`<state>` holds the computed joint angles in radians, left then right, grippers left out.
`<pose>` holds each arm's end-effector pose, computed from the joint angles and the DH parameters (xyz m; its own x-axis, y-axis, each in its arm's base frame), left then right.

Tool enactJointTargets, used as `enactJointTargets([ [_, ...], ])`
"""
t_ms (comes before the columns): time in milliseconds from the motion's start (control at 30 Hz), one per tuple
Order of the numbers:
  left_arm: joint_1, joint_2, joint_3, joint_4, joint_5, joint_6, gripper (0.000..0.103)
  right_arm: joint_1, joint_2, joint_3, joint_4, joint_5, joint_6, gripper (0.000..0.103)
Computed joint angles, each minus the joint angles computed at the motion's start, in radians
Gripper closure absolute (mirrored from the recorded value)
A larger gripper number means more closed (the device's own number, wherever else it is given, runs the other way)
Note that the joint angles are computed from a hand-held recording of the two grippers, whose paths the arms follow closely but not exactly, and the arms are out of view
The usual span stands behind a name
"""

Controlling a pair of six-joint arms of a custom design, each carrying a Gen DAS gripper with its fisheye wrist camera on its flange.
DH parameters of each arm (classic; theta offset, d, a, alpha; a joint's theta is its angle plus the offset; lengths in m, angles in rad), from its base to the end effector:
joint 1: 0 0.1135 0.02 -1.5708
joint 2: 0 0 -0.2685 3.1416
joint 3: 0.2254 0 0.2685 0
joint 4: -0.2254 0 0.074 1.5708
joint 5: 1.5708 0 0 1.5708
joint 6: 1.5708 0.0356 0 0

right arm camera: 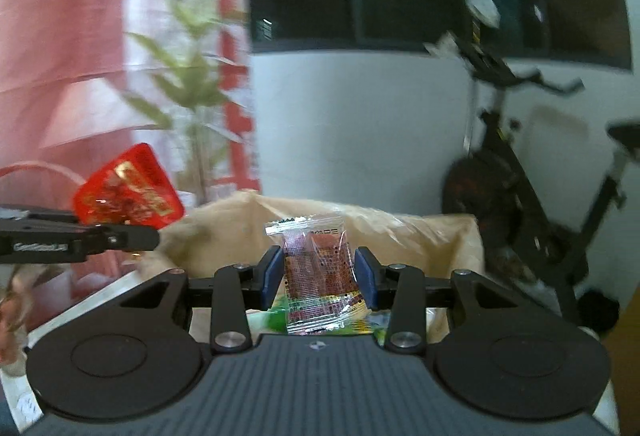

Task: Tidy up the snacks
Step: 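Carry both packets over the box and open both tools to drop them, then move both tools back toward the gold foil and yellow packets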

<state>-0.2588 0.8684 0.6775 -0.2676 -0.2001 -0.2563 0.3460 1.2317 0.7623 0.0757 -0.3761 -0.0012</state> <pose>0.2073 -0.0475 0.2795 -0.4338 -0.1422 -0.8897 -0.0325 0.9893 -0.1422 0.2685 0.1107 0.2608 -0.3601 -0.1310 -0.9237 -0.6350 0.7598 0.1398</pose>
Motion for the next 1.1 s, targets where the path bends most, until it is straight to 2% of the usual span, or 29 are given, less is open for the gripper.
enactJointTargets([
  [133, 0.029, 0.162, 0.067, 0.03, -0.001, 0.033, 0.082, -0.011, 0.157, 0.112, -0.046, 0.042, 0.007, 0.061],
  [267, 0.046, 0.246, 0.107, 0.045, -0.017, 0.075, 0.077, 0.009, 0.229, 0.165, -0.079, 0.093, -0.02, 0.061],
  [333, 0.046, 0.267, 0.117, 0.051, -0.029, 0.089, 0.06, 0.013, 0.242, 0.171, -0.083, 0.113, -0.02, 0.06],
  [367, 0.045, 0.27, 0.119, 0.056, -0.033, 0.091, 0.045, 0.017, 0.247, 0.177, -0.086, 0.128, -0.018, 0.057],
  [400, 0.044, 0.266, 0.116, 0.061, -0.037, 0.093, 0.035, 0.02, 0.254, 0.185, -0.091, 0.137, -0.017, 0.057],
  [433, 0.041, 0.261, 0.119, 0.063, -0.043, 0.095, 0.033, 0.023, 0.258, 0.194, -0.096, 0.143, -0.017, 0.056],
  [567, 0.039, 0.211, 0.104, 0.042, -0.049, 0.099, 0.028, 0.021, 0.228, 0.185, -0.122, 0.136, -0.039, 0.044],
  [933, 0.038, -0.022, 0.043, -0.076, -0.066, 0.055, 0.017, 0.038, 0.06, 0.097, -0.156, 0.125, -0.035, 0.032],
  [1100, 0.039, -0.171, -0.008, -0.163, -0.053, 0.032, 0.017, 0.058, -0.054, 0.016, -0.149, 0.114, -0.024, 0.018],
])
